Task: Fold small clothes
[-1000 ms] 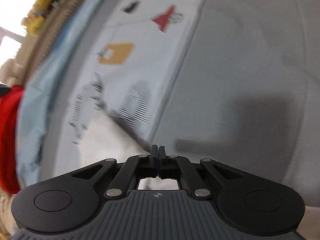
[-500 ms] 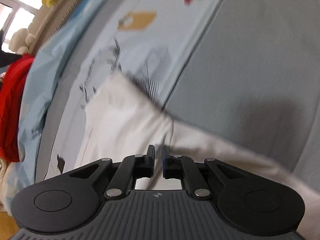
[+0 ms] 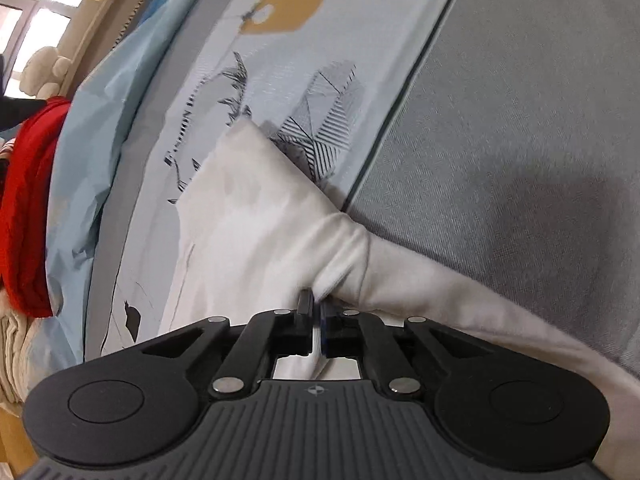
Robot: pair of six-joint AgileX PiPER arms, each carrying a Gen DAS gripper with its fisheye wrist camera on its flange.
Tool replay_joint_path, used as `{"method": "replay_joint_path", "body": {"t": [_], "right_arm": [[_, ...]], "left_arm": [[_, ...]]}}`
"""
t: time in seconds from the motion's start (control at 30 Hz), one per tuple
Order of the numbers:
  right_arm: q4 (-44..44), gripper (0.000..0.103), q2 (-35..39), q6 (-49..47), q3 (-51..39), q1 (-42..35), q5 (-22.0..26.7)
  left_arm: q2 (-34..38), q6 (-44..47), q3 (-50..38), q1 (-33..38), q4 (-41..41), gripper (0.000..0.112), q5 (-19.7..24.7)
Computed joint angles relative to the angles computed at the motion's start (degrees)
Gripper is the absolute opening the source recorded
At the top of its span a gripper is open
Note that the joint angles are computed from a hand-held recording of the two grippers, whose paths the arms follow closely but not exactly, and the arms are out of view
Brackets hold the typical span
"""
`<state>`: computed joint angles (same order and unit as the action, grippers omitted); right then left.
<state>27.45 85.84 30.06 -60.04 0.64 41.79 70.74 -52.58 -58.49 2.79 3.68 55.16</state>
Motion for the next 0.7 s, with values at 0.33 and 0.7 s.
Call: {"method": "replay_joint_path", "body": {"t": [0.33, 0.7], "right_arm": [[-9.94, 0.002, -0.38, 8.11, -0.67, -2.46, 1.94], [-6.13, 0.007, -0.73, -6.01, -3.77, 3.94, -0.99]], "left_arm": [[0.29, -0.12, -0.32, -1.44, 0.33, 0.041, -0.11], [1.69, 2.51, 0.17, -3.29, -1.85, 0.041, -1.48]]}}
